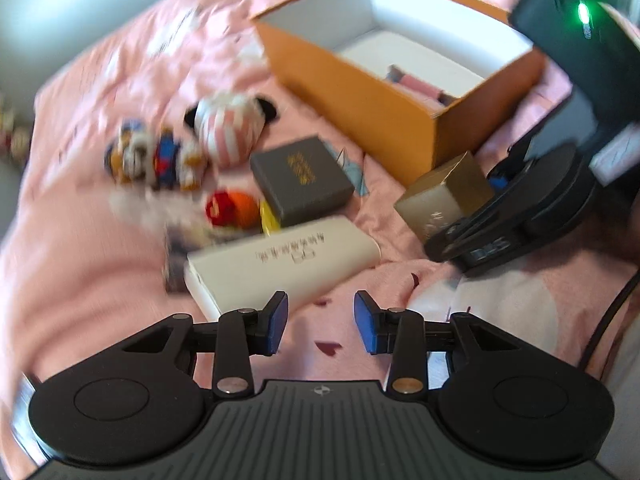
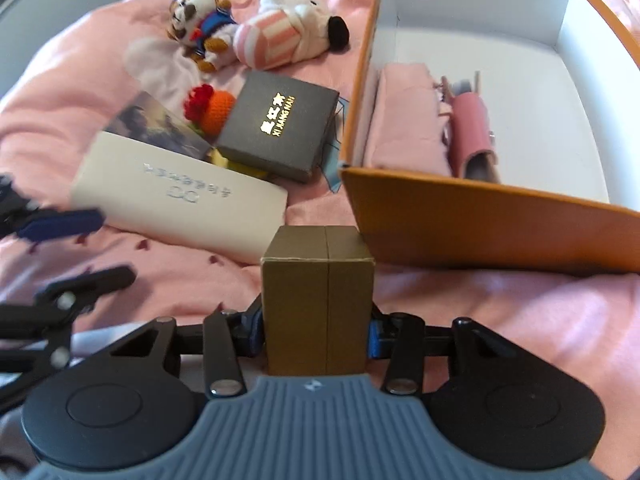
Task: Organize objects
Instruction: 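Grasp white glasses case with left tool while right tool holds gold box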
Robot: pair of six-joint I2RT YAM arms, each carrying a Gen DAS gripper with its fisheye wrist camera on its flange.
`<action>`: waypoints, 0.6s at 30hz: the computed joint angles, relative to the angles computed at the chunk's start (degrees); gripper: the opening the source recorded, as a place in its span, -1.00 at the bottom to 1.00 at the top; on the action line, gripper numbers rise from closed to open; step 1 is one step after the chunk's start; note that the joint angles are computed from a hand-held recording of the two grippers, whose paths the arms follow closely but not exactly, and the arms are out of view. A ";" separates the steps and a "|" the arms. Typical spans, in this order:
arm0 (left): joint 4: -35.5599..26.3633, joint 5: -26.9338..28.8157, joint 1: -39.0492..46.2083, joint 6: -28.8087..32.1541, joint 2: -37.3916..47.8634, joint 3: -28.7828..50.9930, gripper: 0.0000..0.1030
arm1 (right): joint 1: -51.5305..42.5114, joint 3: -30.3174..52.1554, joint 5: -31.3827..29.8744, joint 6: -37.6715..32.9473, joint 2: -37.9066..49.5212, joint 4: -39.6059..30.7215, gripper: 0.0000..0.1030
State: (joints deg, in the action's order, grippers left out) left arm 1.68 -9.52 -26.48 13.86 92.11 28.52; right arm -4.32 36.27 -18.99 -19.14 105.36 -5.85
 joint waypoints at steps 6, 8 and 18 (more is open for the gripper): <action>0.18 -5.34 -1.80 14.23 4.08 4.11 -0.13 | -3.56 -1.58 3.41 -5.77 -5.57 -4.46 -0.08; 0.02 -5.52 -1.56 19.16 6.98 6.19 -0.12 | -4.40 -1.75 3.91 -6.06 -4.56 -4.13 -0.08; 8.48 -14.73 -7.01 40.80 21.22 8.29 0.13 | -7.17 -1.19 1.45 -6.11 -1.20 -1.23 -0.03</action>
